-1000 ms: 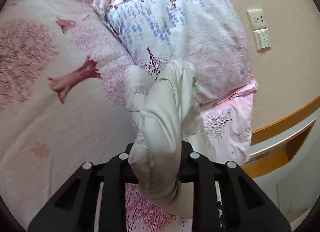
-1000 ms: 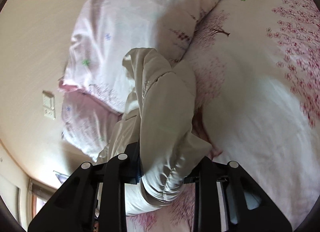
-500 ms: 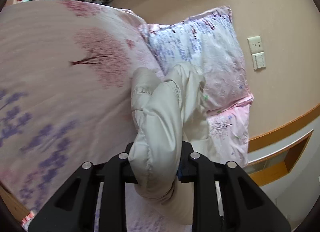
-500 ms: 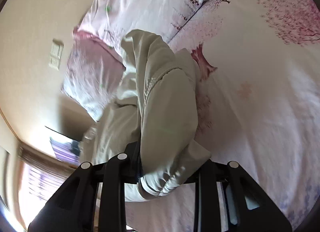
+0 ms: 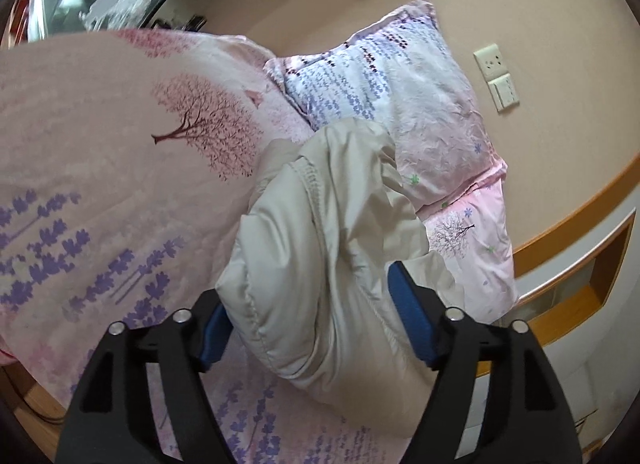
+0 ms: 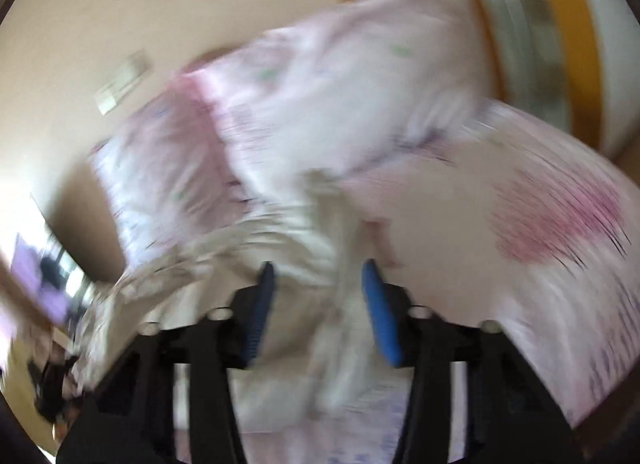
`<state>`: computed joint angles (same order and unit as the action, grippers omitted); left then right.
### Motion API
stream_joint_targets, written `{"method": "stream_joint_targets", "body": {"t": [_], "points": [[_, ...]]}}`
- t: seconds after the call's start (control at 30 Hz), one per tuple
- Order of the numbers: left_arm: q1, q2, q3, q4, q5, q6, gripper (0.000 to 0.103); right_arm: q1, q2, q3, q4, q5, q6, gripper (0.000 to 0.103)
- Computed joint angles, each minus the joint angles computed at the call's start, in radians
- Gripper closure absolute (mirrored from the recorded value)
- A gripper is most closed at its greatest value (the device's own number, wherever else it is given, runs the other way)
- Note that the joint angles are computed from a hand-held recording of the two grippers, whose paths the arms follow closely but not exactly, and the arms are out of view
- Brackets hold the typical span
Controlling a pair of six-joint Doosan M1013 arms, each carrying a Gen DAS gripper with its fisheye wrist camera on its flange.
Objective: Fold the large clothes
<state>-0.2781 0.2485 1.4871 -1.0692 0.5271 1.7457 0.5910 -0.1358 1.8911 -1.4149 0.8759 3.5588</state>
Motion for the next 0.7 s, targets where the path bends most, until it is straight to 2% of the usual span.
{"method": "stream_joint_targets", "body": {"t": [0.07,0.17,0.27,0.4,0.57,0.7], "points": [[0.0,-0.003,0.007,-0.014,-0.005,0.025,0.028,-0.008,0.036,-0.055,0.042,-0.104,-0.139,0.075],[-0.001,-0.006,0.015,-0.013,-0.006,0.031,0.028,-0.024,0.102,-0.15,0.191,-0.216,-0.39,0.079],[-0.005,-0.01,0.023,-0.008,-0.017,0.041,0.028,-0.04,0.171,-0.251,0.402,-0.26,-0.664,0.081],[-0.01,-0.011,0.027,-0.01,-0.022,0.064,0.027,-0.055,0.245,-0.35,0.589,-0.243,-0.874,0.083],[-0.011,-0.005,0.019,-0.001,-0.019,0.062,0.027,-0.081,0.304,-0.424,0.754,-0.203,-0.994,0.083],[-0.01,0.002,0.013,-0.002,-0.014,0.059,0.027,-0.092,0.359,-0.494,0.857,-0.096,-1.08,0.083]]}}
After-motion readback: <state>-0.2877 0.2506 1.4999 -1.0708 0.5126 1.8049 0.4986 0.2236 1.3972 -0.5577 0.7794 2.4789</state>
